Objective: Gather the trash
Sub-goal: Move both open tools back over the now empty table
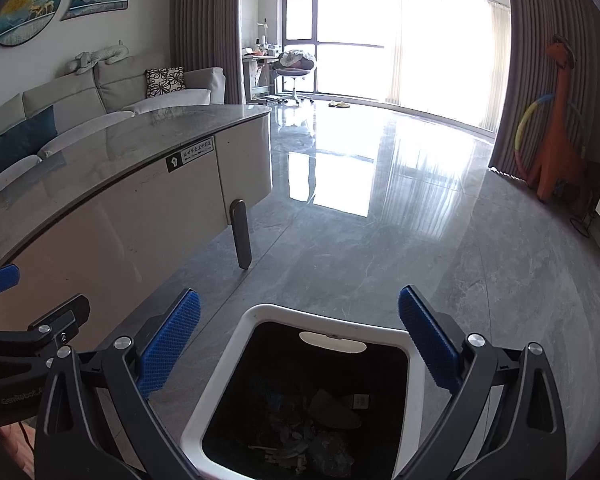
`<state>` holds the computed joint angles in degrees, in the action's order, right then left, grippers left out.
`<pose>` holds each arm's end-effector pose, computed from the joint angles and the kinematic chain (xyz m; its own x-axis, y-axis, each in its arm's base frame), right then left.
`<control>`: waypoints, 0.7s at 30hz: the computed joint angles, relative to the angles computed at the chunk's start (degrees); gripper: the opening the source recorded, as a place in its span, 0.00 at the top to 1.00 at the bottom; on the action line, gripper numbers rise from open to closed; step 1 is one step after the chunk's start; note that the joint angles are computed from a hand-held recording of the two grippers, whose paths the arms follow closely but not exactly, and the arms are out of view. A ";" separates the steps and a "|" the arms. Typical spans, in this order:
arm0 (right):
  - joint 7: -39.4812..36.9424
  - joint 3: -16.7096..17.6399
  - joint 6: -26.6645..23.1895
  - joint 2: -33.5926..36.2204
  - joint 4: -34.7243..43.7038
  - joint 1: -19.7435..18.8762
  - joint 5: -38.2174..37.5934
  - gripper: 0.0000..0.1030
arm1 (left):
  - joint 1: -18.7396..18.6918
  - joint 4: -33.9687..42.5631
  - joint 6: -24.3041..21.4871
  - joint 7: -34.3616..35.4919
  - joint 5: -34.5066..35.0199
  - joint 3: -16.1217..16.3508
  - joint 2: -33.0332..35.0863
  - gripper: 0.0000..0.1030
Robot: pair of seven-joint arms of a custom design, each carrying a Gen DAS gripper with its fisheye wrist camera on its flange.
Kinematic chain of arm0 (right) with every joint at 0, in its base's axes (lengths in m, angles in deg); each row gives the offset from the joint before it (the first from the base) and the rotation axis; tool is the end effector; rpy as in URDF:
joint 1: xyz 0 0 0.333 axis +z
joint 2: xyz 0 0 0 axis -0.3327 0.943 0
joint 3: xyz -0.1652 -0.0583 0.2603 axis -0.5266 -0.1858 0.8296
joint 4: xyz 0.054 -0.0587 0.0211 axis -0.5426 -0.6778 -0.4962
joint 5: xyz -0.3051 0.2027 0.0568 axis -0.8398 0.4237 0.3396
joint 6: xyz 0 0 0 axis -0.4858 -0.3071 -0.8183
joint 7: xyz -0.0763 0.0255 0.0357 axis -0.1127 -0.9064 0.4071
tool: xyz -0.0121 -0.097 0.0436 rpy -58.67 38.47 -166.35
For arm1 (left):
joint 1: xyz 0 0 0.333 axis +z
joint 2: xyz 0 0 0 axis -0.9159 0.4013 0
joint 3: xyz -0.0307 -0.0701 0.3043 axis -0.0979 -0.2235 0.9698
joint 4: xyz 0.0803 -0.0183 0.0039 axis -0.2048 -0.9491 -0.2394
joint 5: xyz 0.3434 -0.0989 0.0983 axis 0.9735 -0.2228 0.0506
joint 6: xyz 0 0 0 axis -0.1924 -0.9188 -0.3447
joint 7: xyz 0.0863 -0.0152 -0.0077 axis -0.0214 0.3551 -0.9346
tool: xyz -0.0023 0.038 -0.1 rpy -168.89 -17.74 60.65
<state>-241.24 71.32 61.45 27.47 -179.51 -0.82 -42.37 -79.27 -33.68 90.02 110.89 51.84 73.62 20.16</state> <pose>0.4515 0.2396 0.4500 -0.3162 -0.9486 0.0153 -0.5655 0.1755 -0.8059 0.5153 -0.2316 0.4244 -0.2862 -0.9470 -0.1459 -0.6374 0.3019 -0.7089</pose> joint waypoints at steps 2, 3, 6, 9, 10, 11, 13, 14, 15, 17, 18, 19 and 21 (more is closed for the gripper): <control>-1.12 0.19 0.41 1.41 2.41 0.28 -0.42 0.04 | 0.03 0.12 -0.97 -5.16 5.24 1.12 -1.22 0.04; -1.64 0.30 0.46 2.34 3.90 0.55 -0.77 0.04 | 0.64 0.26 -1.38 -6.57 6.62 1.10 -1.69 0.04; -3.75 0.22 0.78 6.04 9.42 1.77 -1.69 0.04 | 3.20 0.63 -2.48 -8.44 7.72 0.70 -2.94 0.04; -5.50 -0.29 0.73 10.33 15.82 3.71 -3.03 0.04 | 6.04 0.97 -2.86 -7.05 5.36 0.52 -3.79 0.04; -6.24 -0.61 0.92 11.92 18.15 4.45 -3.25 0.04 | 6.88 1.23 -3.04 -7.15 5.38 0.59 -4.04 0.04; -7.23 -0.96 1.14 13.57 20.59 5.23 -3.10 0.04 | 7.74 1.61 -3.23 -7.66 5.93 0.75 -4.22 0.04; -10.12 -1.84 1.94 17.09 25.78 6.74 -2.08 0.04 | 9.34 2.61 -3.85 -9.22 7.87 1.07 -4.39 0.04; -11.22 -2.30 2.33 18.87 28.40 7.56 -1.86 0.04 | 10.20 3.14 -3.92 -9.71 8.54 1.32 -4.38 0.04; -12.20 -2.78 2.72 20.72 31.17 8.41 -1.77 0.04 | 11.01 3.68 -4.06 -10.01 8.86 1.54 -4.42 0.04; -14.66 -3.69 3.56 24.45 36.68 9.87 -0.89 0.04 | 12.44 4.95 -4.41 -10.50 9.51 1.95 -4.20 0.04; -16.11 -4.09 3.98 26.33 39.52 10.53 -0.17 0.04 | 13.10 5.55 -4.50 -10.68 9.82 2.20 -4.03 0.04; -17.33 -4.54 4.29 28.08 42.08 11.19 0.39 0.04 | 13.67 6.17 -4.62 -10.93 10.11 2.43 -3.81 0.04; -20.18 -5.43 4.52 31.62 47.44 12.49 1.70 0.04 | 14.99 7.39 -3.86 -9.60 8.95 3.08 -3.08 0.04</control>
<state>-261.42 65.89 65.97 59.09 -132.07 11.67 -40.67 -64.28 -26.29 86.16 101.29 60.79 76.71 17.08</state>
